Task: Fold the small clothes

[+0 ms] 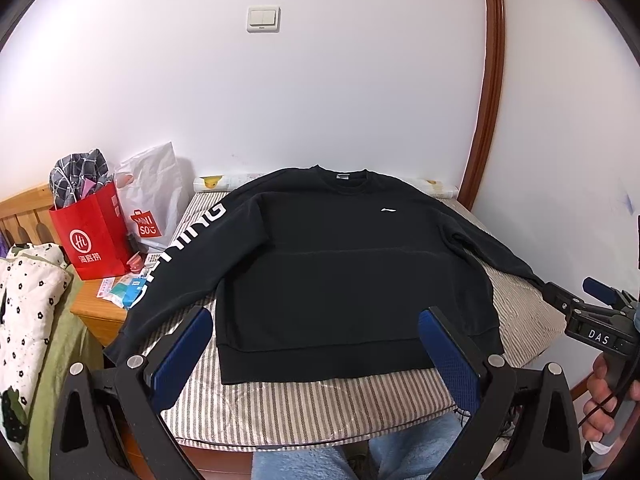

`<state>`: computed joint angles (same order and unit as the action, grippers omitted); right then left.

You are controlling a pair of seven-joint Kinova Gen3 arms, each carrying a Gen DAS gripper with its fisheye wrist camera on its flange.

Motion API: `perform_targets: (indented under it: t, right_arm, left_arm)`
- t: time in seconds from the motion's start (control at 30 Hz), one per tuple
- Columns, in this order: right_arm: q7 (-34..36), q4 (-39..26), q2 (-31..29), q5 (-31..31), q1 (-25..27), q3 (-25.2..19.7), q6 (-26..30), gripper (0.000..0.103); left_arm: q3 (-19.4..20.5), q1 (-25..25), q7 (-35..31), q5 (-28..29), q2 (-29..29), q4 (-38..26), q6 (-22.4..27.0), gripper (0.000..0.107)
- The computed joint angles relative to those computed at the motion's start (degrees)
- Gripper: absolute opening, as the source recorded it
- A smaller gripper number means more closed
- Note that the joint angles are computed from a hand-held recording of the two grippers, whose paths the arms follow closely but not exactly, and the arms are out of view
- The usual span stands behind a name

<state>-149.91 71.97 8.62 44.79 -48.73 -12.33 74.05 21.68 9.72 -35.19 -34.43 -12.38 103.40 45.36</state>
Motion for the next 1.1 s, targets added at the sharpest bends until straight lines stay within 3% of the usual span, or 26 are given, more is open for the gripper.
perform_targets:
  t: [1.1]
  right_arm:
    - [-0.87, 1.08, -0.98, -0.80, 0.94, -0.52, -1.55, 0.103]
  left_arm:
    - [0.49, 0.65, 1.20, -0.96, -0.35, 1.11, -0.44, 0.103]
